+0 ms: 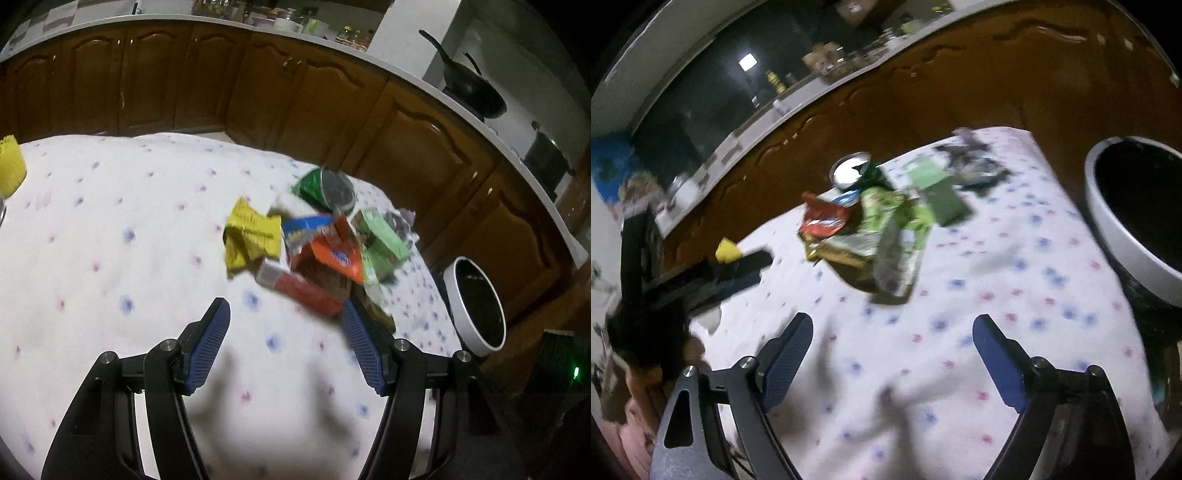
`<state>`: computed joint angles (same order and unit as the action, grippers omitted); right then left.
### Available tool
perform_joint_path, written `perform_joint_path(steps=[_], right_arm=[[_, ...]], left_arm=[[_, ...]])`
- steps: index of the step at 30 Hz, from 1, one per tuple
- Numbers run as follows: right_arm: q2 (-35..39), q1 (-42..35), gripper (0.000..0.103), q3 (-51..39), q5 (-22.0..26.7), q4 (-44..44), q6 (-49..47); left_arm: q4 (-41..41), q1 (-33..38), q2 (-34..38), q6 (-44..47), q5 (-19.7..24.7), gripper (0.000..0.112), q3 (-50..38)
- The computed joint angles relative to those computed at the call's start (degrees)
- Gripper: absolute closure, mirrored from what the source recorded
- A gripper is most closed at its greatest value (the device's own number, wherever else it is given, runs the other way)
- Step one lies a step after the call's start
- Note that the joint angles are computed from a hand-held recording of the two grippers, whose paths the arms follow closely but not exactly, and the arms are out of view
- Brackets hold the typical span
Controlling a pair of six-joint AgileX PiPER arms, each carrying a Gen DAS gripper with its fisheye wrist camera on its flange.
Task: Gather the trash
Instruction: 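Grasp a blue foil wrapper with the left gripper while the right grasps a green pouch, then carry both items over the bin and open both grippers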
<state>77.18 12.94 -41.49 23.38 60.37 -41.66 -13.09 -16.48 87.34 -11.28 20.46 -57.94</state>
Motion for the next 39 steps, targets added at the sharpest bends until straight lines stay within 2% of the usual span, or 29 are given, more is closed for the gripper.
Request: perform_joint_path(steps=[3,5,10,12,14,15,16,19,22,26,29,33,39], right_arm=[[2.0,5.2,0.014,-2.0,-4.7,-4.1,1.9],[4.1,6.6,0.014,-3.8,-5.8,-4.7,1.1],[10.4,9.1,0.016,-9.5,-8.2,-12.8,6.4],[12.3,9.2,0.017,-11.3,-8.2,-15.1,8.0],[14.4,8.7,0.025,-13.0,-7.8,-15.9,8.2],[15.2,8.5,0.028,-13.6,-7.6,-16.1,8.4],[16.1,8.2,0.035,-14.3,-7.3,-16.3,8.7],[16.8,7.3,0.058,-14.4,-6.5,-13.7,6.3],[15.0,6.9,0.061,-12.4,-7.3,-11.1,3.3],[10.9,4.7,0.064,-8.0,-6.0,-1.8,-6.1],[6.9,2.4,0.064,-4.3,-3.6,3.3,-11.4],[0.5,-3.9,0.065,1.1,2.7,9.7,-17.7],[-7.4,-12.6,0.066,6.9,8.8,9.6,-18.4]], left_arm=[[-2.2,0.9,2.8,3.9,1.4,0.048,-3.9],[-4.0,1.2,4.5,6.8,1.7,0.048,-6.1],[-3.6,1.0,10.0,10.0,4.1,0.048,-13.1],[-5.8,1.4,12.4,13.2,5.3,0.048,-15.3],[-7.3,1.8,14.1,15.0,6.4,0.055,-16.9],[-8.4,1.9,14.8,16.1,7.0,0.066,-17.6],[-10.1,2.1,15.5,17.9,7.7,0.077,-18.2],[-11.6,1.6,15.9,20.4,7.9,0.100,-18.4],[-12.7,1.2,14.4,21.7,6.6,0.106,-16.6],[-16.1,1.3,12.1,24.9,5.8,0.108,-13.8],[-16.4,0.4,9.3,25.1,4.5,0.109,-10.7],[-19.7,-0.6,4.9,27.1,3.1,0.111,-5.6],[-21.6,-4.6,0.0,27.9,2.0,0.111,0.3]])
